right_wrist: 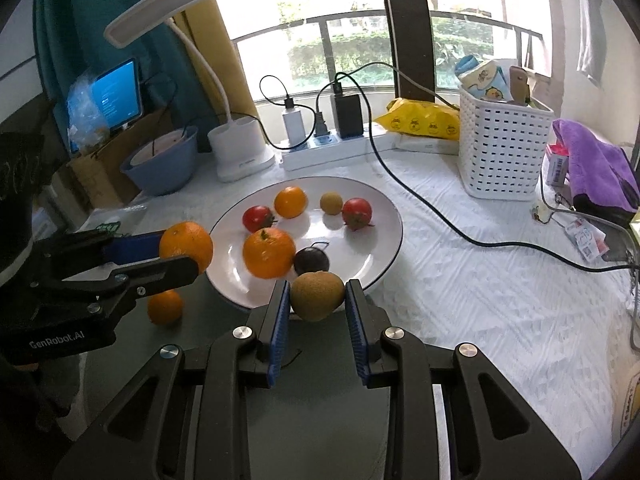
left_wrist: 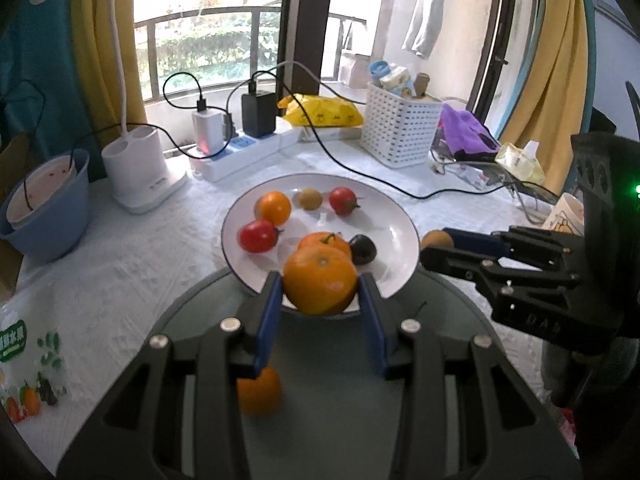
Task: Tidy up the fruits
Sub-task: 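Carry the kiwi and orange into the white dish and open both grippers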
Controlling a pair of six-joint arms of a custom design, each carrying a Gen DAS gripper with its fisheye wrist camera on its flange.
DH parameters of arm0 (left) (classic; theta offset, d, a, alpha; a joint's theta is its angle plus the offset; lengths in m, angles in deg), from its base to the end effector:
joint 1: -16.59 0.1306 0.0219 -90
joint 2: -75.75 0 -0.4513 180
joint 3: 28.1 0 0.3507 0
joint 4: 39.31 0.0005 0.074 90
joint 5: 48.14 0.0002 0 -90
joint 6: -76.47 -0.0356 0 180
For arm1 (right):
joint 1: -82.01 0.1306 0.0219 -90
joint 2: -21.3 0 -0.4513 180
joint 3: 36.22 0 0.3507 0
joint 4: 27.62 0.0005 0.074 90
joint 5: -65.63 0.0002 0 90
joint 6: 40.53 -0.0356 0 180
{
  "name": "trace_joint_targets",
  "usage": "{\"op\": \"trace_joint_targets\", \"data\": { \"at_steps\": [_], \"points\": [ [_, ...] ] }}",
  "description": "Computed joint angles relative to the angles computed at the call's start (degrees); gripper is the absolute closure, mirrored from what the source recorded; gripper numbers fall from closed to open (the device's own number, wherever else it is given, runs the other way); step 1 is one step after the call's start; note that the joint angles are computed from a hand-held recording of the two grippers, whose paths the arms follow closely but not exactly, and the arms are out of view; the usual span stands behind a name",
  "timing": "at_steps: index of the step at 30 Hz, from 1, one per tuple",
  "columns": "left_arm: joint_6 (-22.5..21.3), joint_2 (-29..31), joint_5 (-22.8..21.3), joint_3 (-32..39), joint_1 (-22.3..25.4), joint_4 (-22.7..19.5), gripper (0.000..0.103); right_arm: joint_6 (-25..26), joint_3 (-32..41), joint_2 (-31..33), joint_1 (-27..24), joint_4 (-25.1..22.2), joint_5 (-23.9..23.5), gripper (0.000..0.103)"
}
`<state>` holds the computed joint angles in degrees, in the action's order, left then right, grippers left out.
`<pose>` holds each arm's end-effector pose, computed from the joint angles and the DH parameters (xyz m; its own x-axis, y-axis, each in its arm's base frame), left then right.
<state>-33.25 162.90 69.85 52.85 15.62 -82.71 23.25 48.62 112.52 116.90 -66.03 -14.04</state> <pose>0.4159 -0.0243 0.4630 -0.6091 0.3083 -0.7307 0.5573 0.8219 -0.1178 0.3790 0.2559 0.4659 -0.7209 0.0272 -0.6925 -0.1559 0.9673 0.2002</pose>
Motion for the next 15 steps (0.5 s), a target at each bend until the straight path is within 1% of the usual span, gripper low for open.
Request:
{"op": "trace_joint_targets", "data": {
  "at_steps": [7, 15],
  "points": [
    [0.8, 1.8, -1.1, 1.3, -1.0, 0.3, 0.063, 0.3, 0.2, 1.0, -1.8, 1.2, -1.1, 0.073],
    [1.7, 4.0, -1.7, 2.6, -1.4, 0.4, 0.063, 1.0, 1.3, 2.8, -3.1, 1.4, -2.2, 0.073]
  ]
}}
